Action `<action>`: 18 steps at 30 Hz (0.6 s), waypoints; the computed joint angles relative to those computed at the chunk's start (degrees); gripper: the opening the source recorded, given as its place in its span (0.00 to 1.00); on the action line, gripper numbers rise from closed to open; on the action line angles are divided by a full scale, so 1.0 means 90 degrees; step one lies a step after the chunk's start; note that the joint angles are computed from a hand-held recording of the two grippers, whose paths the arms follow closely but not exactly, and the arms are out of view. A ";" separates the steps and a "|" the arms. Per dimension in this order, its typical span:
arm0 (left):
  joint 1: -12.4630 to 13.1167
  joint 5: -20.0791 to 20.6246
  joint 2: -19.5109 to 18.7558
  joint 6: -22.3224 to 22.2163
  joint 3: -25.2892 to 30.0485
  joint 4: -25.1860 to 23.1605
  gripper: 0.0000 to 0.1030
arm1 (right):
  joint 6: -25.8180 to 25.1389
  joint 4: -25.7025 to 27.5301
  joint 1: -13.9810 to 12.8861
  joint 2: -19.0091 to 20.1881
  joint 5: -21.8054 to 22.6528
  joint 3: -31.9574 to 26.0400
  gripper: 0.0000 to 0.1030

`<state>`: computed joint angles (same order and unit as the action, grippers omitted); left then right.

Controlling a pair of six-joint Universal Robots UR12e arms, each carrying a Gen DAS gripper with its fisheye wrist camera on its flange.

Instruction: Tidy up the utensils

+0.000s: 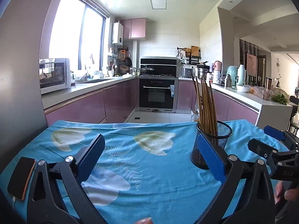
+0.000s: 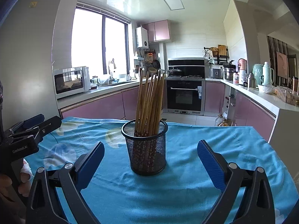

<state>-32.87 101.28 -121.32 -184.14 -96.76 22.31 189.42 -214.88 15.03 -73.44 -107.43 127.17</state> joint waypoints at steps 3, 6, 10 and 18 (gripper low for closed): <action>-0.0015 0.0053 -0.0001 0.0062 -0.0024 0.0099 0.94 | 0.0024 -0.0163 0.0056 0.0048 -0.0152 0.0009 0.93; -0.0023 0.0056 -0.0001 0.0072 -0.0031 0.0139 0.94 | -0.0050 -0.0291 0.0108 0.0084 -0.0303 0.0003 0.93; -0.0032 0.0103 -0.0012 0.0032 -0.0037 0.0212 0.94 | -0.0125 -0.0421 0.0156 0.0115 -0.0424 0.0007 0.93; -0.0052 0.0167 -0.0017 0.0022 -0.0065 0.0326 0.94 | -0.0052 -0.0542 0.0179 0.0153 -0.0555 0.0020 0.93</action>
<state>-33.34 102.78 -121.47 -183.94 -97.35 25.24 188.95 -219.76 16.64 -72.06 -112.43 127.36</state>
